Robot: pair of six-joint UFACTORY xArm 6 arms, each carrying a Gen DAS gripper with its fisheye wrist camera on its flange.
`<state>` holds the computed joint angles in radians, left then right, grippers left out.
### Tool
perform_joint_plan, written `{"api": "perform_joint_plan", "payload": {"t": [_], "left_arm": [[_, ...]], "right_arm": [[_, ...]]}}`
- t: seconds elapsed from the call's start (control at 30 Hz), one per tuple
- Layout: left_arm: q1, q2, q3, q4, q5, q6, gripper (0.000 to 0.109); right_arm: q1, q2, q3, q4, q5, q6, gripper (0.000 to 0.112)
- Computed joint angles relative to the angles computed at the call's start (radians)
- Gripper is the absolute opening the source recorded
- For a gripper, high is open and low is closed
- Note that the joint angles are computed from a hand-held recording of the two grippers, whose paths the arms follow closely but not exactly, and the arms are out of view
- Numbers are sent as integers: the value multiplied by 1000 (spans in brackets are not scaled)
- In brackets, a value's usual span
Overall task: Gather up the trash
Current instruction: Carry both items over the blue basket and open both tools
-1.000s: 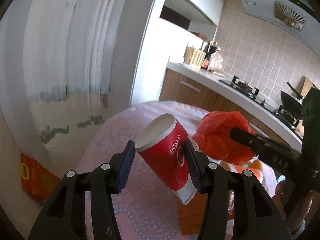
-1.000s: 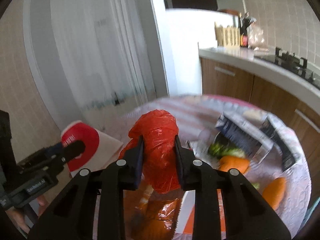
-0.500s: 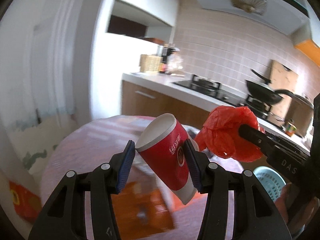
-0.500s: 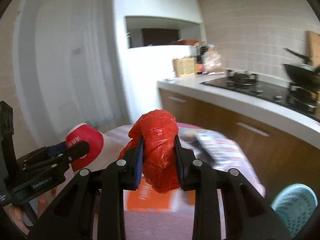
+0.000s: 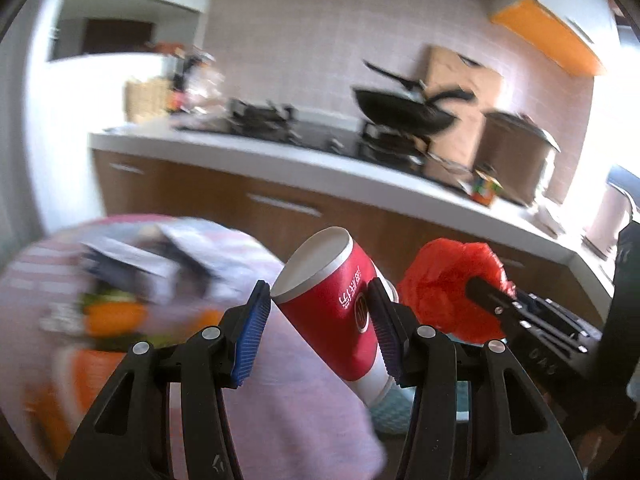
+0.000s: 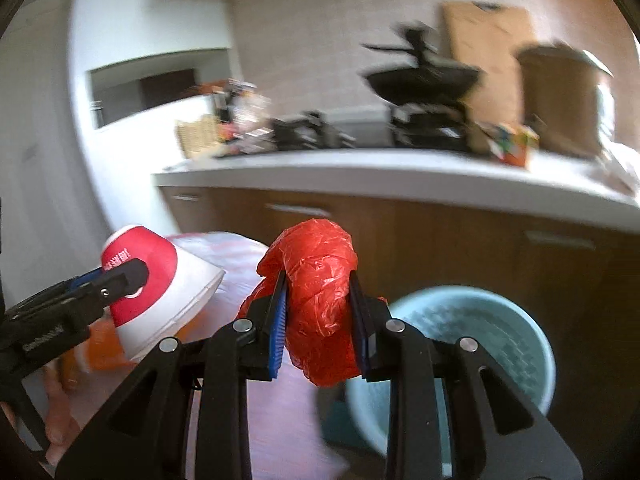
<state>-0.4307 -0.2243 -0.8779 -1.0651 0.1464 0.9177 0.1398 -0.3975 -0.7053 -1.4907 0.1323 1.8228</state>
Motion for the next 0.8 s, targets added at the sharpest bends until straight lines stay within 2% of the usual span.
{"api": "perform_joint_plan", "payload": {"t": [0.1, 0.17, 0.3, 0.47, 0.53, 0.57, 0.6, 0.8], "left_arm": [[-37, 92, -51, -7, 61, -20, 48], [-60, 151, -80, 13, 88, -53, 48], [-106, 244, -119, 90, 73, -119, 48], [-132, 301, -150, 149, 74, -171, 50], [-134, 314, -160, 178, 88, -199, 59], [-136, 318, -162, 182, 85, -206, 68], [-138, 315, -159, 165, 76, -190, 68], [-123, 255, -110, 97, 52, -109, 68]], "right_arm": [[-80, 5, 57, 62, -40, -37, 25], [-129, 21, 97, 165, -62, -119, 25], [-178, 70, 142, 435, -80, -341, 25], [-205, 102, 181, 624, -92, -508, 28], [-205, 113, 186, 671, -89, -551, 30], [-203, 119, 189, 716, -93, -592, 34], [-200, 124, 189, 748, -97, -617, 35], [-183, 123, 159, 703, -65, -579, 41]]}}
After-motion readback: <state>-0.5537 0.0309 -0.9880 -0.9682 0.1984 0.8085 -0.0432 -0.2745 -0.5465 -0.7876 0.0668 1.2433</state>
